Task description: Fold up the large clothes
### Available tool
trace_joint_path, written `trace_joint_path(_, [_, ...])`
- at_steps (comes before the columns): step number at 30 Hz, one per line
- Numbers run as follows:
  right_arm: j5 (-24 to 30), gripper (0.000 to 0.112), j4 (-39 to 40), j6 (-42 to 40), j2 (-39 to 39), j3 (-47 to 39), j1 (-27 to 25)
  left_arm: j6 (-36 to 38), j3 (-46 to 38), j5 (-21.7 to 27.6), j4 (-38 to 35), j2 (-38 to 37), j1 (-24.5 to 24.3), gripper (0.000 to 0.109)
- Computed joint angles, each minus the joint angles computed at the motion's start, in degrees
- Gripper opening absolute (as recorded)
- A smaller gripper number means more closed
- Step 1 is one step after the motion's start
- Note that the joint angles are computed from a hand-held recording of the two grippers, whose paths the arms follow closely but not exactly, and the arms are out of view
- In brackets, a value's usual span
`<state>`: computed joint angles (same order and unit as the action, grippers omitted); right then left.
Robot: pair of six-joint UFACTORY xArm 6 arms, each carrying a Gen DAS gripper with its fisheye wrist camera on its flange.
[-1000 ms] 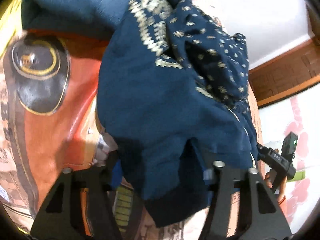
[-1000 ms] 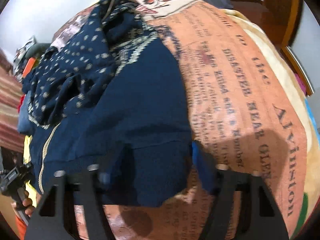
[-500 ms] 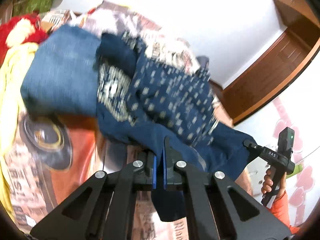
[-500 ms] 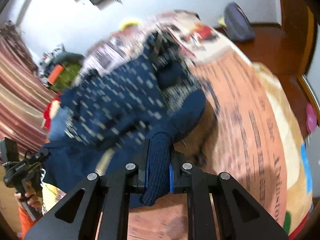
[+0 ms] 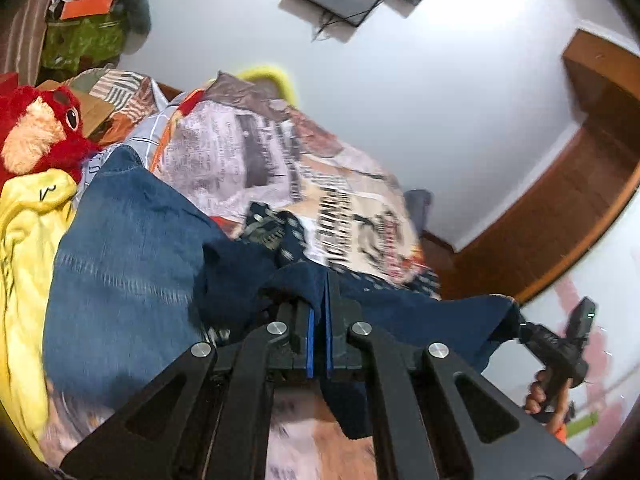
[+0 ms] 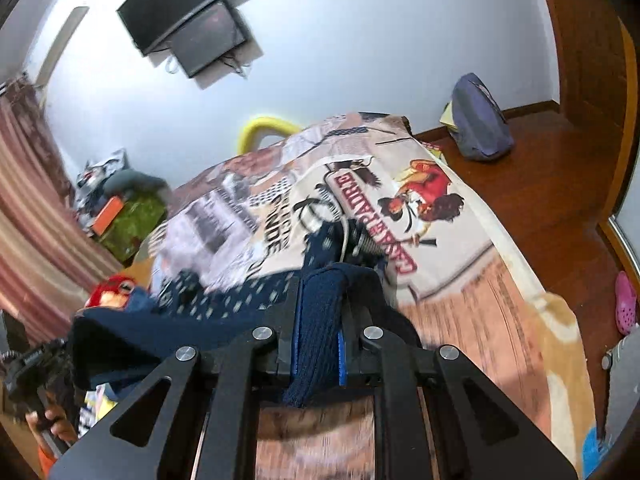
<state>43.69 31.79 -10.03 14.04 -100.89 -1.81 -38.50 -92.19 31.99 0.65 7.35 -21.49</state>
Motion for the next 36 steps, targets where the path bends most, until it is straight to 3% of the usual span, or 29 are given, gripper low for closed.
trace_joint_path(3, [0.63,0.012,-5.69,4.78,8.94,-9.49,0.85,-0.20,-10.12,5.33,2.21,8.91,1.36,0.002])
trace_joint_path(7, [6.10,0.012,-12.09,10.18,20.08,-22.92,1.17,0.57,-22.93,13.21,2.49,20.49,2.80,0.003])
trace_joint_path(11, [10.91,0.013,-14.39,12.17,28.07,-31.98,1.09,2.52,-26.73,16.04,3.44,24.99,3.10,0.006])
trace_joint_path(13, [10.81,0.022,-13.70,12.36,28.91,-32.28,0.91,3.41,-26.20,16.06,4.65,25.12,2.84,0.007])
trace_joint_path(18, [8.21,0.033,-18.15,12.40,22.55,-22.84,1.56,5.74,-29.58,21.56,12.35,25.69,0.25,0.008])
trace_joint_path(20, [6.56,0.055,-23.45,13.73,19.68,-19.55,2.33,7.81,-33.57,26.87,16.10,26.49,-1.41,0.017])
trace_joint_path(21, [3.35,0.063,-25.11,13.11,16.60,-15.33,2.69,8.60,-34.95,28.38,16.65,26.72,-1.83,0.027])
trace_joint_path(22, [-0.31,0.063,-25.07,11.50,13.99,-11.39,2.90,8.94,-34.62,29.12,17.56,25.59,-2.45,0.040])
trace_joint_path(24, [-4.63,0.063,-24.60,8.44,8.87,-5.17,3.29,7.67,-30.11,26.67,19.74,21.71,-3.19,0.055])
trace_joint_path(27, [-5.52,0.066,-19.54,1.30,3.71,0.00,3.82,7.57,-22.96,21.89,20.14,16.03,-3.76,0.067])
trace_joint_path(30, [-4.39,0.071,-14.31,-5.61,0.03,3.98,4.78,9.55,-19.92,20.61,18.85,13.67,-4.28,0.073])
trace_joint_path(36, [-0.89,0.071,-14.74,-8.62,0.10,6.48,7.04,13.78,-21.22,27.92,26.04,17.46,-5.85,0.073])
